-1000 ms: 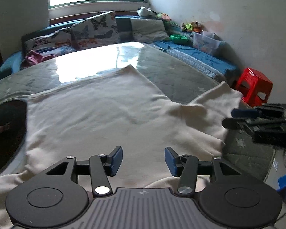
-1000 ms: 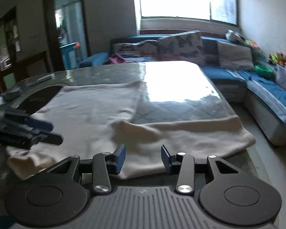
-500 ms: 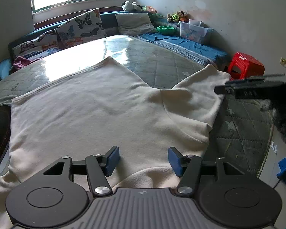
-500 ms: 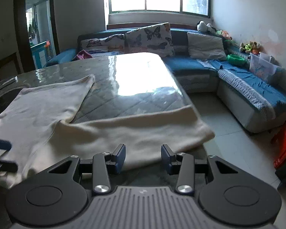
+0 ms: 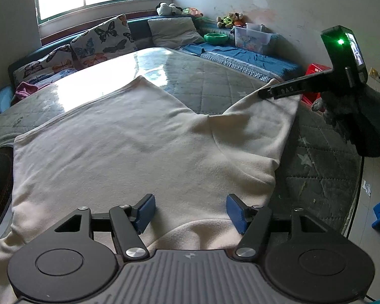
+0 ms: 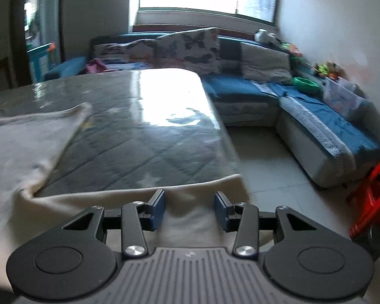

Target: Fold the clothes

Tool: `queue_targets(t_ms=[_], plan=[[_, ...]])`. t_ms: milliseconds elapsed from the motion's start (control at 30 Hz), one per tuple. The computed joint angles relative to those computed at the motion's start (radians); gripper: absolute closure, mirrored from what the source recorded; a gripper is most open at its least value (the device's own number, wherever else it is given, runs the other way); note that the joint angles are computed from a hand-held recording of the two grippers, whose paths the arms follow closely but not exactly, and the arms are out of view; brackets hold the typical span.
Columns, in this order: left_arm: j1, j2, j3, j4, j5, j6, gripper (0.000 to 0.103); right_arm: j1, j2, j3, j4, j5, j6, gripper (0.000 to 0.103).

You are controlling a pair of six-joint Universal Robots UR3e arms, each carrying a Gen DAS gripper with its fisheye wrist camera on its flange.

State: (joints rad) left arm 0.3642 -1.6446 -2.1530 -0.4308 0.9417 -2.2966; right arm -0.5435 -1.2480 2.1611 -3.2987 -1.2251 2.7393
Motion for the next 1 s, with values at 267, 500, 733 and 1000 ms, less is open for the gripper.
queue_targets(t_ms=[267, 500, 733, 1000], plan=[[-0.008, -0.004, 0.003, 0.003, 0.006, 0.001, 0.034, -0.106, -0.067, 0.106, -0.059, 0.035, -0.003, 0.060], [-0.024, -0.006, 0.042, -0.031, 0.023, -0.031, 0.033, -0.223, -0.149, 0.230, -0.052, 0.100, -0.028, 0.062], [-0.016, 0.009, 0.047, -0.010, 0.015, -0.061, 0.032, -0.251, -0.148, 0.207, -0.002, 0.158, 0.018, 0.084], [-0.056, -0.035, 0.074, 0.023, 0.064, -0.108, 0.030, -0.289, -0.221, 0.277, -0.070, 0.220, 0.011, 0.096]])
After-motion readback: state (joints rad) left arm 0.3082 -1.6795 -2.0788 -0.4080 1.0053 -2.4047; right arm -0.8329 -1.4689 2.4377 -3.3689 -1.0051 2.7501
